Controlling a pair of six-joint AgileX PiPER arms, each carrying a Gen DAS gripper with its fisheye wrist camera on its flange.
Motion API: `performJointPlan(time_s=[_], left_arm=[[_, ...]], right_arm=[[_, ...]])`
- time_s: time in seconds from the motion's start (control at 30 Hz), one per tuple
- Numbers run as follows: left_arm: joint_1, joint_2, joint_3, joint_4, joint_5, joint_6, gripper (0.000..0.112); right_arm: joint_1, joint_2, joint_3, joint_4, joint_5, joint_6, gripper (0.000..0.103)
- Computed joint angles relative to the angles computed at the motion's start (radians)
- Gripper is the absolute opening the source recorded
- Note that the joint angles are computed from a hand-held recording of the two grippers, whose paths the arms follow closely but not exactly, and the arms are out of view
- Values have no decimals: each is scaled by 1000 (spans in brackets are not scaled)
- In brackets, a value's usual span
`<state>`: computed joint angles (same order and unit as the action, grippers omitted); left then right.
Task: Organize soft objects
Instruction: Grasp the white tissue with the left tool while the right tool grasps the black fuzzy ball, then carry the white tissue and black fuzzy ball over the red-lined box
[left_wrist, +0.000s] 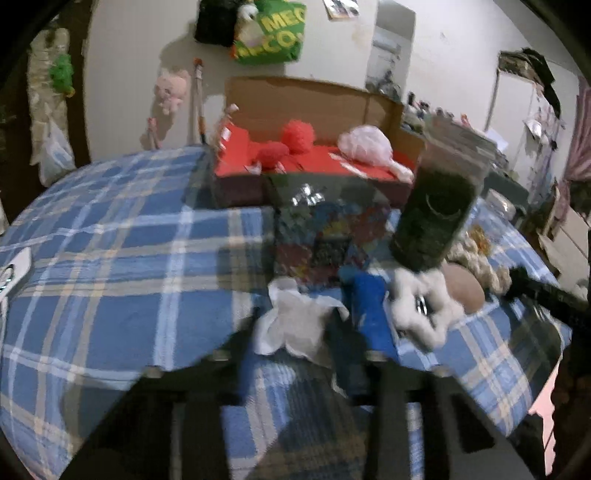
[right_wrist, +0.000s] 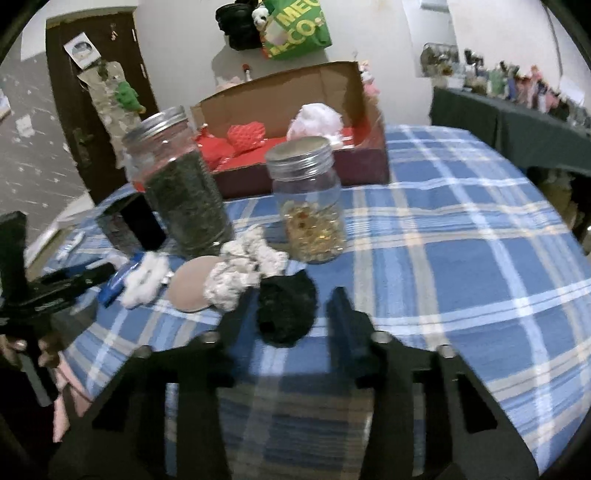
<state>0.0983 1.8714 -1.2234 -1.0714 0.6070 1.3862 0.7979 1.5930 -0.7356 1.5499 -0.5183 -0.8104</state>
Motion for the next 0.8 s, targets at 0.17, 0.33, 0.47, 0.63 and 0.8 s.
performJointPlan(time_s=[0.17,0.33,0.47,0.63,0.8], left_arm=[[2,-41,49,-64,-14,65,18],[26,-99,83,-149,15,139,16],[36,-138,99,-180,74,167,16],[7,-139,99,-180,136,175,16],[-48,-127,111,-202,159,192,16]], right_arm=[[46,-16,-4,14,-86,-13,26],[89,-44,-5,20,-158,-29,24],[117,-54,-21,3,-192,-46,23],[120,-30,-56,-49,-159,-33,23],[107,40,-111,-126,-102,15,23]])
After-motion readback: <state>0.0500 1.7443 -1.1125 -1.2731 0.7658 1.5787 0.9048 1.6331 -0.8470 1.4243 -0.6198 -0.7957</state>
